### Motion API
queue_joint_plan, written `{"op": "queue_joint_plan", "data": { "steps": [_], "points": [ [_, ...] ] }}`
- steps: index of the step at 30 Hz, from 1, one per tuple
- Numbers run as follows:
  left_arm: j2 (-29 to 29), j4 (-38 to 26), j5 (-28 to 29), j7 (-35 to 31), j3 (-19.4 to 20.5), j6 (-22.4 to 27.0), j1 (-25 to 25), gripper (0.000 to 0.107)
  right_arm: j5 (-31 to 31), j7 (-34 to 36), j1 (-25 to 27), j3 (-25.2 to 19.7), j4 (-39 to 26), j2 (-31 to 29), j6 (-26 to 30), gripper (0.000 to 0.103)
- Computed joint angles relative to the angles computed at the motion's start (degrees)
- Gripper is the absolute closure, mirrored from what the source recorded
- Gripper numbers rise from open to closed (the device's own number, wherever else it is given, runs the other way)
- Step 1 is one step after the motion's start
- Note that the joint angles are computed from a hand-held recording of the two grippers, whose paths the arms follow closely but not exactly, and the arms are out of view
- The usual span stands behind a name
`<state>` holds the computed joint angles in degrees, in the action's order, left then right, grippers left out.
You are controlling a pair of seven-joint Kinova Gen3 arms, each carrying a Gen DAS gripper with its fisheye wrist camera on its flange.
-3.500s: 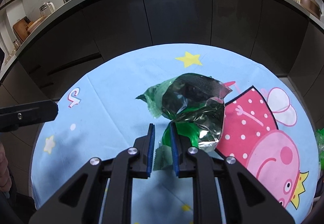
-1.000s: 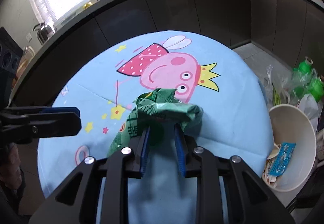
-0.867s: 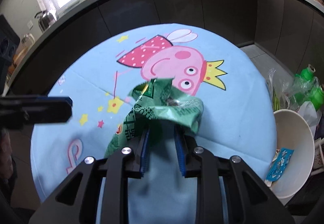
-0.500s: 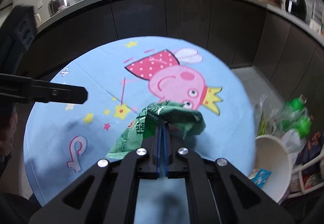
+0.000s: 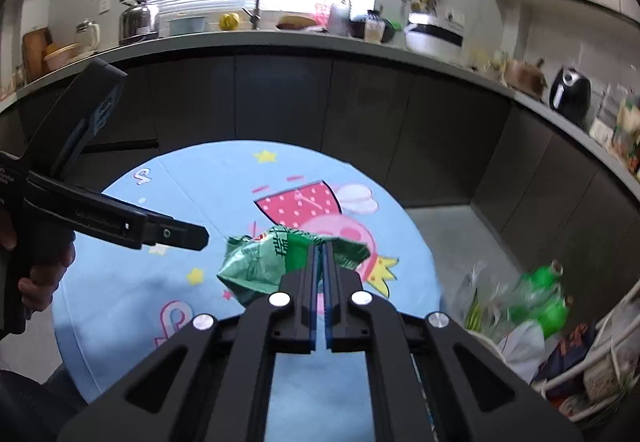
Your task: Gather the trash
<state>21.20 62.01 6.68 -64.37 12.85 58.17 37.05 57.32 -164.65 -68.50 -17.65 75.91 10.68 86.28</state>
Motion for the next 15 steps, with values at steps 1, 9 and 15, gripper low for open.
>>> {"op": "queue_joint_plan", "data": {
  "steps": [1,9,15],
  "points": [
    [-0.64,0.83,0.49,-0.34,0.13,-0.76,-0.38,0.039,0.02,0.45,0.04,-0.03,-0.53,0.11,-0.22,0.099],
    [-3.24,5.50,4.53,-1.26,0.55,-4.66,-3.48,0.026,-2.98,3.96,1.21,0.93,-3.34,2.25,0.35,0.099],
    [-1.92,4.74,3.49,-3.31,1.29,-2.80,-3.25,0.031,-10.94,0.12,4.24,2.11,2.10,0.81,-2.54,0.099]
  ]
}}
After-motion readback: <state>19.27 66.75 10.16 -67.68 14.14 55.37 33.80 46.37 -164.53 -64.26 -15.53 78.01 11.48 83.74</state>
